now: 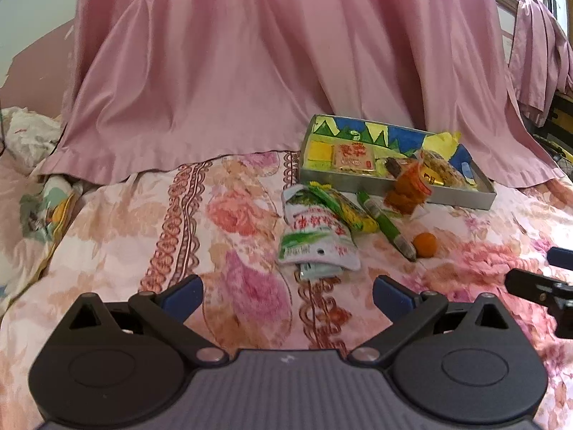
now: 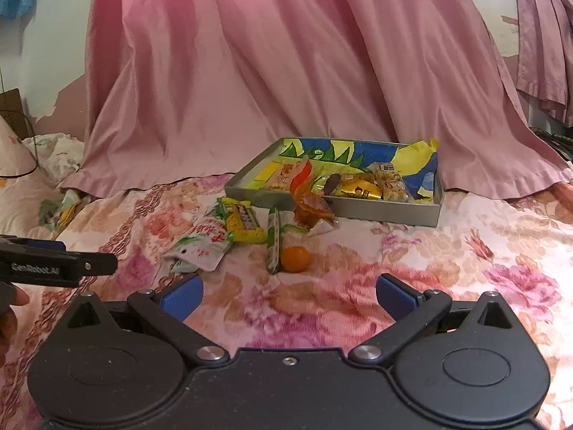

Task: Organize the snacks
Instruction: 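Lower the right tool to the mandarin while the left tool approaches the white-green pouch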

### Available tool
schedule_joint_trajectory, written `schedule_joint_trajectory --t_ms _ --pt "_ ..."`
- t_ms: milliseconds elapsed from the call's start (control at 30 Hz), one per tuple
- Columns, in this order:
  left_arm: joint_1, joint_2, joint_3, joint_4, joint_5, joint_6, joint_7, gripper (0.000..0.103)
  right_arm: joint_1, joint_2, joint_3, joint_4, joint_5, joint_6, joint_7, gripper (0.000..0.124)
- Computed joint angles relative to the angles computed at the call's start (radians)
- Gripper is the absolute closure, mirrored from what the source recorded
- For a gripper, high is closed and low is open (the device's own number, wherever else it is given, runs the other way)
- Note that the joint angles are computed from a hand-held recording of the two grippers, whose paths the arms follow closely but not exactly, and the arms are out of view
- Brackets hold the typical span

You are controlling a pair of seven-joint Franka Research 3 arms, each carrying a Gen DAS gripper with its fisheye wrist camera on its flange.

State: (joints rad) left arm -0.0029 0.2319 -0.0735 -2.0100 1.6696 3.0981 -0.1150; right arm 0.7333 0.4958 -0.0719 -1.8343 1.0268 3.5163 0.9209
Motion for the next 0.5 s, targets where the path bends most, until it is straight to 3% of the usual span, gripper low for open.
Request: schedule_joint_trajectory --t_ms 67,133,267,367,500 --pt "0.004 0.018 0.007 0.022 -0.04 0.014 0.069 0.0 0.049 0.042 -0.07 0.066 0.055 -0.049 -0.032 0.022" --pt "0.005 0.038 0.014 0.041 -0.111 0.026 0.168 0.0 0.138 0.094 -0.195 0.129 0.106 -0.114 -0.027 0.022" --pt "0.024 0.078 0.006 0.064 -0.356 0.043 0.445 0.0 0.248 0.2 -0.39 0.219 0.078 -0.241 0.098 0.022" --pt "0.052 0.101 -0.026 0.076 -0.508 0.03 0.609 0.0 0.235 0.253 -0.409 0.277 0.03 -0.28 0.158 0.022" --pt "0.121 0.132 -0.114 0.089 -0.712 -0.009 0.85 0.0 0.141 0.287 -0.323 0.343 -0.027 -0.289 0.154 0.022"
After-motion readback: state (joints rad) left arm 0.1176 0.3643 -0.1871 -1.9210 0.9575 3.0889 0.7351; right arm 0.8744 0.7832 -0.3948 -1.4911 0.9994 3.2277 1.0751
